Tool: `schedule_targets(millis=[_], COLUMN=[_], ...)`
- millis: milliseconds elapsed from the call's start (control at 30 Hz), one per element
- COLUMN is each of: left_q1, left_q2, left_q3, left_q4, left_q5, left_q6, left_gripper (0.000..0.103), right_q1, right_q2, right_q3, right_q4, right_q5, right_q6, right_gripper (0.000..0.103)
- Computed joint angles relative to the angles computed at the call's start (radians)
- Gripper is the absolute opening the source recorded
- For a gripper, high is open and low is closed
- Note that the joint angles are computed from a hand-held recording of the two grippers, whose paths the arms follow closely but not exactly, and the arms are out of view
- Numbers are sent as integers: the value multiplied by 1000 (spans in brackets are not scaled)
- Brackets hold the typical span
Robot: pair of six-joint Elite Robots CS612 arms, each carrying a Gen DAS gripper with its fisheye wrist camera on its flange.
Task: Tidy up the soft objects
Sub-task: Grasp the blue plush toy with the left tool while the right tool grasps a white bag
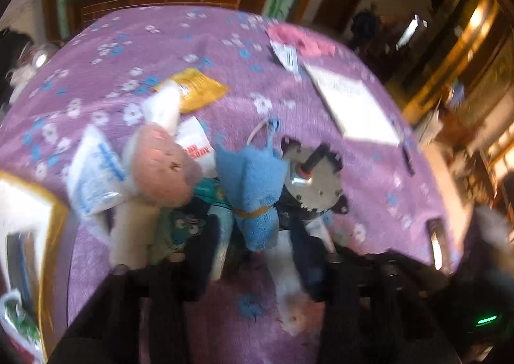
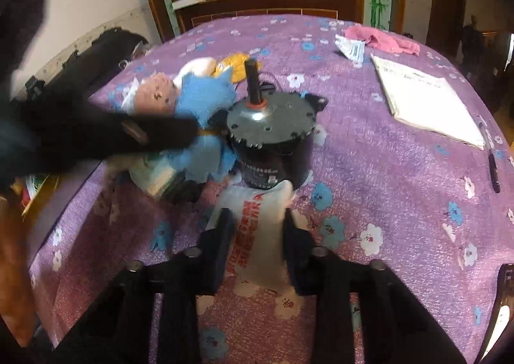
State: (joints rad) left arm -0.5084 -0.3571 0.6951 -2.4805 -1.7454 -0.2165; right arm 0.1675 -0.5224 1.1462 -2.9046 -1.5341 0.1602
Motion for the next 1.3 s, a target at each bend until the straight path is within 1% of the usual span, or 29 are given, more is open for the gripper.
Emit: schedule_targets(millis=[33,67,133,167,233,300,400,467,533,567,633,667,733,767,800,867,933,1000,1067,1100,1200,1233,1267,1300], left_q1=[0,2,2,2,4,7,17,21,27,30,33,38,45,48,50,63,71,82,92,98,111,113,113,114], left_q2=[14,24,32,30,15,-25,-82,-119,-144,-165,-198,-223,-255,-284,-302,-337,-354,-362,-359,-355,-341,-336,-336,-333], left_q3=[-23,-42,-53,-48,-17,61,169,245,299,344,412,462,526,576,607,671,696,705,693,685,661,654,657,656], left_q4=[16,27,30,27,3,-60,-132,-189,-224,-259,-320,-368,-426,-461,-485,-541,-558,-556,-543,-539,-507,-493,-473,-468], left_q5=[-4,-12,-11,-4,-12,-20,-47,-50,-67,-74,-61,-58,-51,-15,13,40,73,119,158,163,197,215,264,283], left_q6=[-8,-15,-15,-17,-30,-34,-74,-99,-128,-142,-161,-183,-217,-234,-243,-275,-286,-290,-293,-293,-280,-272,-268,-268], left_gripper=[31,27,21,19,18,17,16,16,16,15,15,15,15,15,16,16,16,16,16,16,16,16,16,16], right_q1=[-8,-14,-21,-21,-23,-21,-27,-33,-34,-36,-39,-40,-41,-39,-36,-31,-22,-11,8,19,54,65,75,87], right_q2=[-3,-3,-2,-2,-6,-10,-16,-15,-17,-19,-22,-23,-28,-31,-35,-45,-50,-43,-26,-14,43,71,97,128], right_q3=[10,10,8,9,20,29,42,42,49,54,65,71,88,99,109,121,119,86,30,-7,-149,-209,-263,-324], right_q4=[-18,-25,-26,-29,-63,-93,-111,-117,-126,-131,-147,-158,-197,-225,-247,-253,-247,-233,-203,-179,-62,-11,30,76], right_q5=[38,63,88,94,99,84,119,156,160,174,207,224,263,276,287,307,358,400,441,457,489,503,508,499], right_q6=[21,38,54,58,62,64,81,86,87,90,97,95,84,74,66,73,87,94,87,76,33,25,16,2], right_gripper=[15,13,13,12,10,9,8,8,8,8,8,8,8,8,8,8,8,9,9,9,9,9,9,9])
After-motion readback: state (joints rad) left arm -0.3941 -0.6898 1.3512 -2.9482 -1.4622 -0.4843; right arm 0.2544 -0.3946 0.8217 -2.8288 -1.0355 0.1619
